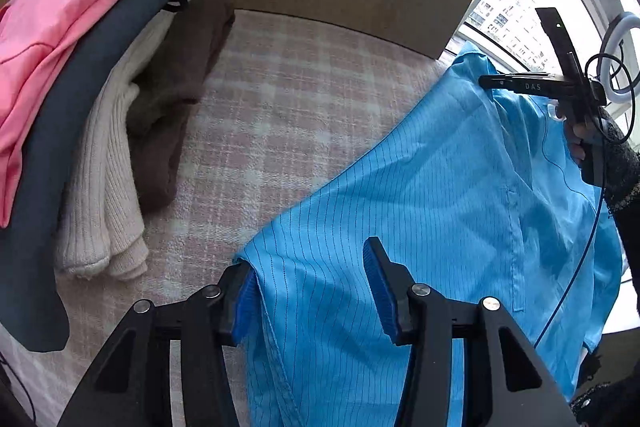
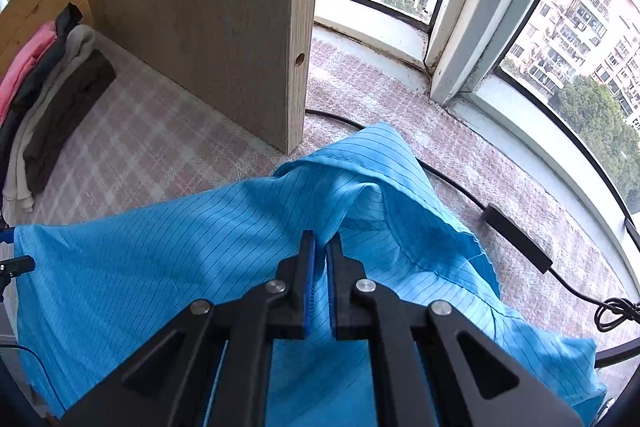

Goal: Fold clothes

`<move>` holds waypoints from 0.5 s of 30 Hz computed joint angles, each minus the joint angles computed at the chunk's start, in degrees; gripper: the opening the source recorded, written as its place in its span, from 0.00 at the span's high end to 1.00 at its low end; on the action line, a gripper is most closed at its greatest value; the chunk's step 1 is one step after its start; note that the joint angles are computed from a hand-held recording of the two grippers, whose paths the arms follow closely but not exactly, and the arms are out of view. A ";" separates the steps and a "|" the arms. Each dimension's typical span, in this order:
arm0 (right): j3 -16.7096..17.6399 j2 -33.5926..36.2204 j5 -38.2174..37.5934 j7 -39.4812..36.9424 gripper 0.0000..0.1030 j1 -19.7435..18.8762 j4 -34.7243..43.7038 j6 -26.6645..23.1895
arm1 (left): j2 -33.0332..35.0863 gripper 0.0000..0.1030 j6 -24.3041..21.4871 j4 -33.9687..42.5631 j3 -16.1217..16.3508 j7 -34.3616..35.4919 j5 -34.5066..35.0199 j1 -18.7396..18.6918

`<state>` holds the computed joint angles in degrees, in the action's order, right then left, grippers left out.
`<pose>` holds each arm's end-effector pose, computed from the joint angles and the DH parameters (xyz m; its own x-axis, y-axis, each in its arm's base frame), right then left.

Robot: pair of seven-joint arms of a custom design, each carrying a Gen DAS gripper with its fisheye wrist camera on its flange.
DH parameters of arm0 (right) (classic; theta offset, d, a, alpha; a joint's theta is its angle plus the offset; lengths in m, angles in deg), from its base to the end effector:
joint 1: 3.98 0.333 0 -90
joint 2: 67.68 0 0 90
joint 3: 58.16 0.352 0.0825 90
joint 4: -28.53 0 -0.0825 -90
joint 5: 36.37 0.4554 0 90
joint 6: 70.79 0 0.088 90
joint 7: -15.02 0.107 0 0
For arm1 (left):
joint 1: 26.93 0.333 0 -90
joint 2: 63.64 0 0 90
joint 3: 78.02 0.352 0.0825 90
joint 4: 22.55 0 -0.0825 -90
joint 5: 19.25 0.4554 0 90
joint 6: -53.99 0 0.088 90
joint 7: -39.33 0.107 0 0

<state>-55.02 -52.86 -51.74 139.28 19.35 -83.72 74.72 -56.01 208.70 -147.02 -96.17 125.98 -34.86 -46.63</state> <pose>0.6260 0.3132 0.3698 0.0573 -0.9984 -0.0031 -0.9329 -0.0525 -0.3563 0.5152 -0.3850 0.3648 -0.3902 -0.8830 0.2608 -0.8931 0.2940 -0.3406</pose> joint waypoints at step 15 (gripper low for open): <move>0.20 -11.66 7.37 -0.65 0.94 -4.33 -12.96 8.90 | -1.07 0.66 -1.62 -1.27 0.81 -5.32 7.21 -0.30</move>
<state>-54.81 -64.53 -44.37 138.63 15.02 -96.68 83.62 -57.08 207.08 -148.29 -95.35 120.66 -27.65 -46.93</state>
